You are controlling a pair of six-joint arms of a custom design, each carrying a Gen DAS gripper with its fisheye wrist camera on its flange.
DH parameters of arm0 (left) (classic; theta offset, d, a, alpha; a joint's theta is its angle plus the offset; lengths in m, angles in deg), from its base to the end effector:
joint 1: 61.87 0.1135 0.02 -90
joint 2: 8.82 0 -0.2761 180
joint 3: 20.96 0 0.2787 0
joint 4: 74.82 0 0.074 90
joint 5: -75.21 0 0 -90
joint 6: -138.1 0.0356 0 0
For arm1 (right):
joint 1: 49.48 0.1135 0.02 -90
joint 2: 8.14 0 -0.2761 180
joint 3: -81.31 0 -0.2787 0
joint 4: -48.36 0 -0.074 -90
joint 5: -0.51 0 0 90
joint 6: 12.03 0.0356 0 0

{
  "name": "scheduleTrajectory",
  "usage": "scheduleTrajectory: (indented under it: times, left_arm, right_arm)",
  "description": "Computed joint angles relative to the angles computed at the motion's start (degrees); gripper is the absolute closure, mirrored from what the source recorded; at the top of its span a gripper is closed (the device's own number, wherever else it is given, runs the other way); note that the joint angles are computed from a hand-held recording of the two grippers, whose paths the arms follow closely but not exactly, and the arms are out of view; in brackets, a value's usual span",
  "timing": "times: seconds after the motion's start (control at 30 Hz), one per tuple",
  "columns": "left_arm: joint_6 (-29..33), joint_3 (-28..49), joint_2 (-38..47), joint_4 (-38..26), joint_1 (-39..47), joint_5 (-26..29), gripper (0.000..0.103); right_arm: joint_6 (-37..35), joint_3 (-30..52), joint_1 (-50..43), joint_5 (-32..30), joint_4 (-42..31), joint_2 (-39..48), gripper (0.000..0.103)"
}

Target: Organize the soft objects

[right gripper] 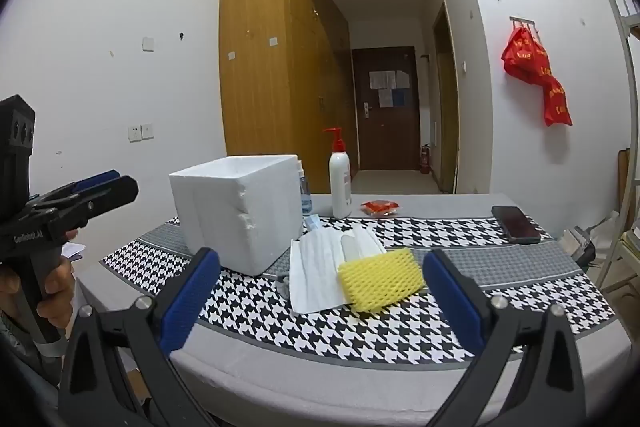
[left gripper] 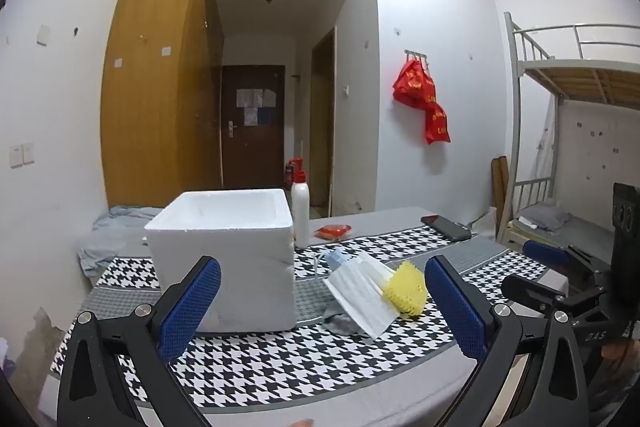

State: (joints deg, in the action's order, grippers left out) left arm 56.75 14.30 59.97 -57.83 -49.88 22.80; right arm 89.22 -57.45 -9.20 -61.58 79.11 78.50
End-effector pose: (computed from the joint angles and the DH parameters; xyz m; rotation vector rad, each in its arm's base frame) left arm 0.2495 0.0308 0.1879 0.3947 1.7688 -0.3533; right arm 0.2408 0.1822 0.1640 -0.1147 1.7969 0.1978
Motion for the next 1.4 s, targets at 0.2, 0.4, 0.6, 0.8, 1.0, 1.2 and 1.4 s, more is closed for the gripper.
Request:
scheduleTrajectory:
  times: [0.2, 0.4, 0.6, 0.8, 1.0, 1.2, 1.4]
  left_arm:
    - [-0.7, 0.7, 1.8, 1.3, 1.2, 2.5, 0.001]
    - [0.3, -0.2, 1.1, 1.7, 0.0, 0.5, 0.001]
    - [0.0, -0.1, 2.2, 2.5, 0.3, 0.7, 0.001]
    - [-0.1, -0.3, 2.1, 3.3, -0.1, -0.2, 0.001]
    - [0.1, -0.3, 2.1, 3.4, -0.5, -0.6, 0.001]
    - [-0.3, 0.1, 3.0, 3.6, -0.2, -0.3, 0.001]
    - [-0.2, 0.3, 3.9, 4.4, -0.5, -1.1, 0.001]
  right_arm:
    - [-0.1, -0.4, 0.3, 0.4, 0.5, -0.2, 0.0]
    - [0.5, -0.1, 0.6, 0.4, -1.6, -1.3, 0.0]
    - [0.5, 0.8, -0.3, -0.3, -1.8, -0.3, 0.0]
    - [0.6, 0.9, 0.1, 0.3, -2.1, -0.2, 0.0]
    - [0.4, 0.9, 0.3, 0.6, -2.0, -0.1, 0.0]
    - [0.2, 1.1, 0.1, 0.4, -1.8, 0.2, 0.0]
    - [0.1, 1.1, 0.0, 0.4, -1.6, 0.4, 0.0]
